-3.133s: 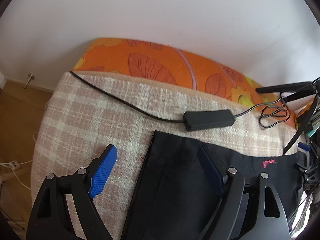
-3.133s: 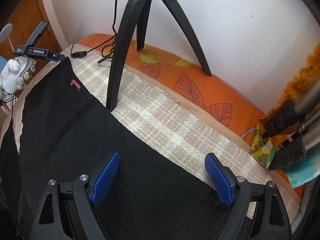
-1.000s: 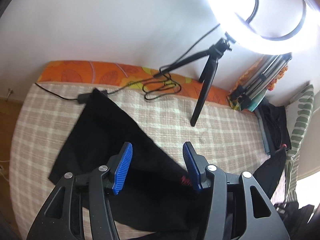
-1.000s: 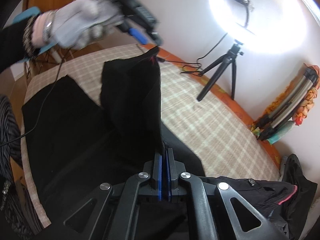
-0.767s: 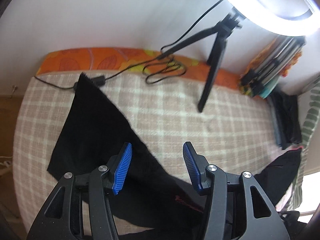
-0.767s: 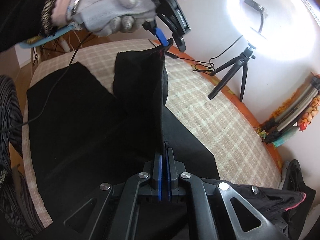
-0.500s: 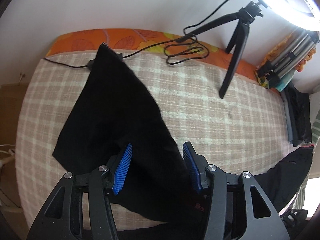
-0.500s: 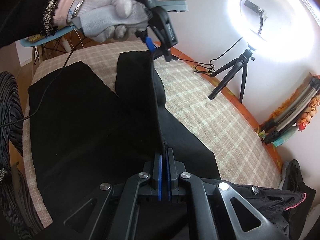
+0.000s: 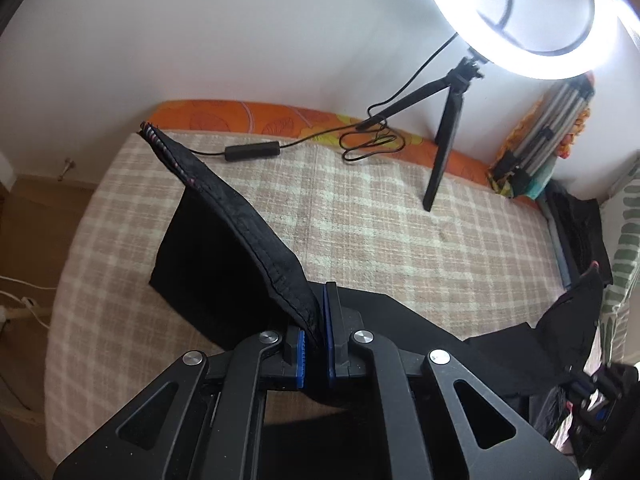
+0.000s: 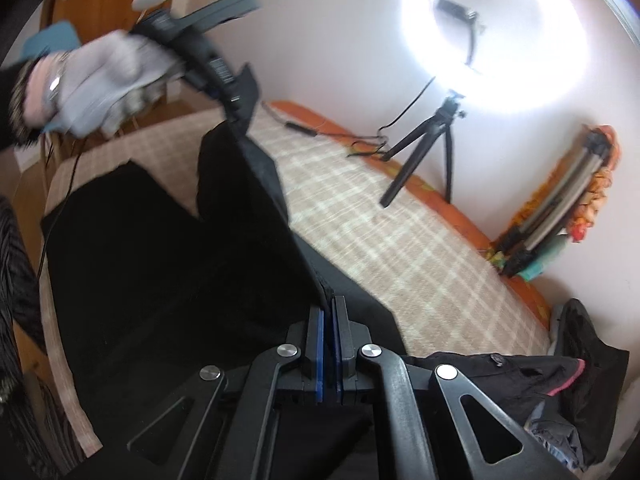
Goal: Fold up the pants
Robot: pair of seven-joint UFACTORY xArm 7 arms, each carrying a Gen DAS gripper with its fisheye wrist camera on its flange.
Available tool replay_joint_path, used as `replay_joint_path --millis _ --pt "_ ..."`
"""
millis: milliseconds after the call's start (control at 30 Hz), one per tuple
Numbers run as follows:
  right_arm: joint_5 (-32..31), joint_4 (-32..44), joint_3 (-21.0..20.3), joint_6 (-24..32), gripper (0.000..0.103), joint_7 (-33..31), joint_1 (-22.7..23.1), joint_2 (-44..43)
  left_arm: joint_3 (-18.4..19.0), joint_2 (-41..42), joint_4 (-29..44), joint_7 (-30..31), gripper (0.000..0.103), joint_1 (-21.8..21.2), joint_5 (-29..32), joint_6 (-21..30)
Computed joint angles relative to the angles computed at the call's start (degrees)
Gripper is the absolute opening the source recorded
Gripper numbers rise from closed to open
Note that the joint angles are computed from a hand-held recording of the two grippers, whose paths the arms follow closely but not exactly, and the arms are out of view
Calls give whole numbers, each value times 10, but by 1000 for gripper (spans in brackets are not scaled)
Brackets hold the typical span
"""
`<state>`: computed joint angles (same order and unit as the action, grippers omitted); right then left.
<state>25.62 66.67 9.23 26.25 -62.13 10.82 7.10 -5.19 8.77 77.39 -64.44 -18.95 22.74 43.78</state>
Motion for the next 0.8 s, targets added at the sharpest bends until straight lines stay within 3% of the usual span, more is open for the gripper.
replay_joint_path --millis 200,367,667,800 --pt "13 -23 -6 3 1 -7 3 -44 -18 -66 -61 -69 6 -13 49 -8" --pt "29 -75 -22 3 1 -35 17 -102 -54 -118 -108 -141 6 -18 100 0" --pt "8 -188 -63 32 1 -68 50 -203 -145 -213 -268 -400 6 -23 184 -45" --pt "-34 -229 -63 38 1 -56 52 -215 -175 -222 -320 -510 6 -21 219 -74"
